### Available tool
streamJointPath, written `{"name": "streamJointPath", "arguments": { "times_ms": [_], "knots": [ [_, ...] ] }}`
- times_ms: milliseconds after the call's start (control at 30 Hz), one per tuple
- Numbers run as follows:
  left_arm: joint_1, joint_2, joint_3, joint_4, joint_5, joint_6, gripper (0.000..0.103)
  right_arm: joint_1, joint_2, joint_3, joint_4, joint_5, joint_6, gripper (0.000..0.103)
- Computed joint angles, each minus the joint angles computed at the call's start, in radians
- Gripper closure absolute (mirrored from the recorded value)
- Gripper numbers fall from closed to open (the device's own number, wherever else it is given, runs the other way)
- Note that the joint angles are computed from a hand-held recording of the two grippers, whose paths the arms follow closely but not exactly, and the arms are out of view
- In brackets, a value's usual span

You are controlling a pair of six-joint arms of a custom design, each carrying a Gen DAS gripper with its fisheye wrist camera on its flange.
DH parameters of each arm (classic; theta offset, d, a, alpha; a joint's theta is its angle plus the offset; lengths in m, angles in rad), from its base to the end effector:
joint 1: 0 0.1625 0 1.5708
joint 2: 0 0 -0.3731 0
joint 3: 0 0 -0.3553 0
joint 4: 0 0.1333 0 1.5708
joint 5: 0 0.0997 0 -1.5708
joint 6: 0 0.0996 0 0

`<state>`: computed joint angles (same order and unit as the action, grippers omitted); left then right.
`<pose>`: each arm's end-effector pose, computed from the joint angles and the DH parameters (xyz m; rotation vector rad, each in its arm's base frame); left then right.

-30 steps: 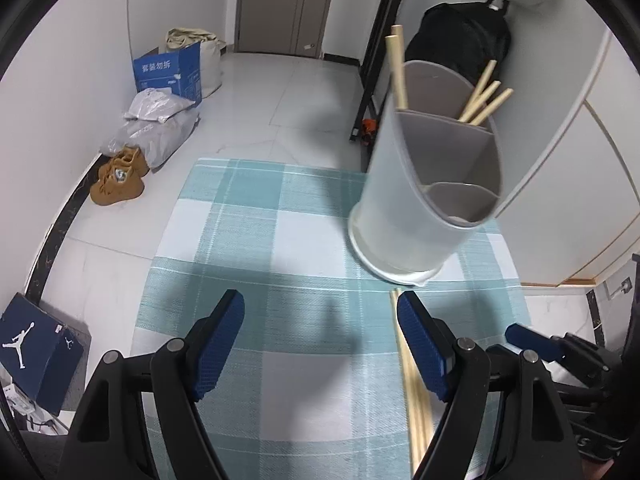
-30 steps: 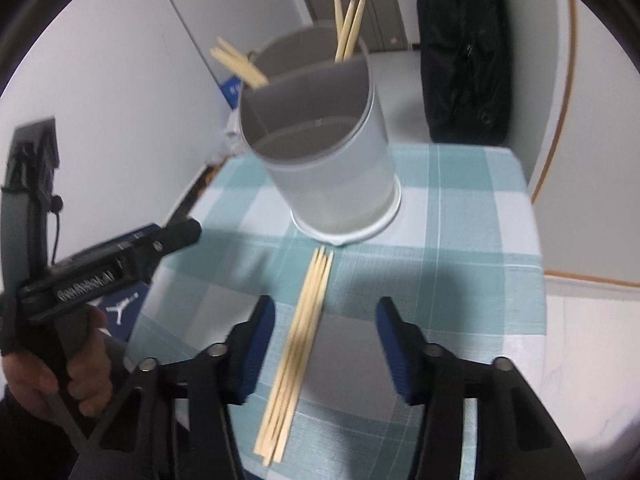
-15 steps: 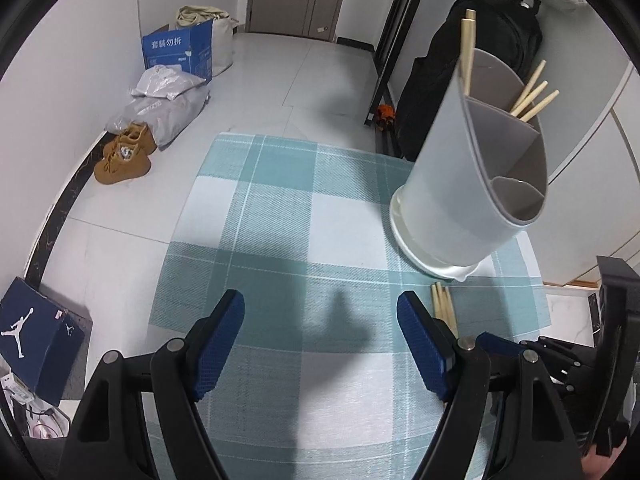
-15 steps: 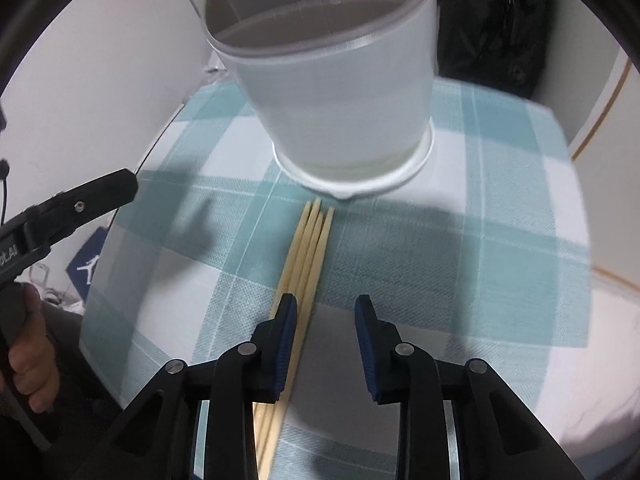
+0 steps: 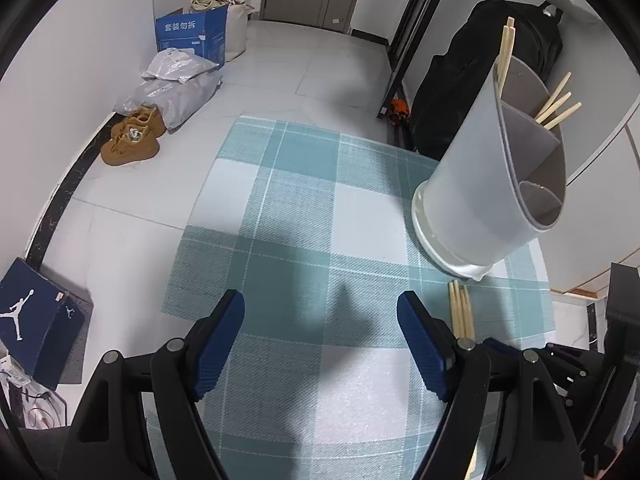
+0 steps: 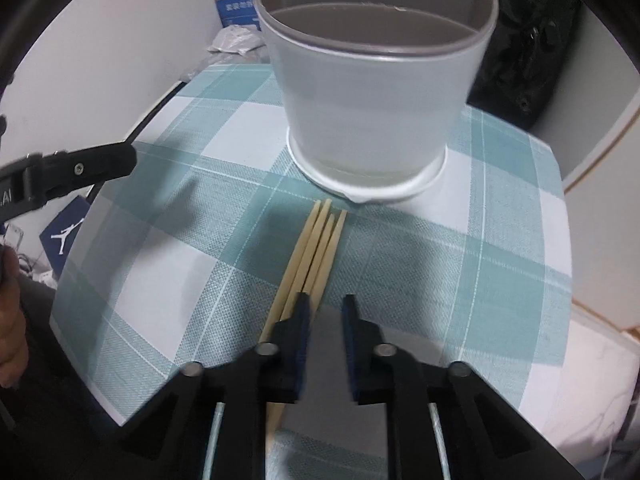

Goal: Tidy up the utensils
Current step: 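Lower both tools toward the remaining wooden chopsticks on the cloth, then close the right tool on a single wooden chopstick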

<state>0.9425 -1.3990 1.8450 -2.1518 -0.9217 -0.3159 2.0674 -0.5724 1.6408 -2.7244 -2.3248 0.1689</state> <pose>-0.1337 -0.5132 0.3116 0.3419 2.5468 -0.5477 0.3385 -0.4879 -0.0107 0.3550 -2.3983 0.4112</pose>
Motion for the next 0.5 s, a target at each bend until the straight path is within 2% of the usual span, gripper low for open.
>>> {"name": "streamJointPath", "arguments": {
  "times_ms": [33,333,500],
  "knots": [
    [-0.001,-0.003,0.004,0.009,0.006,-0.007,0.028,-0.003,0.0,-0.003,-0.001,0.016,0.005,0.096],
    [0.012,-0.005,-0.009,0.037,0.013,-0.022,0.028,0.001,0.041,-0.071,0.058,-0.017,0.023,0.096],
    [0.013,-0.003,-0.014,0.05,0.015,-0.029,0.028,0.012,0.074,-0.117,0.087,-0.064,0.013,0.096]
  ]
}}
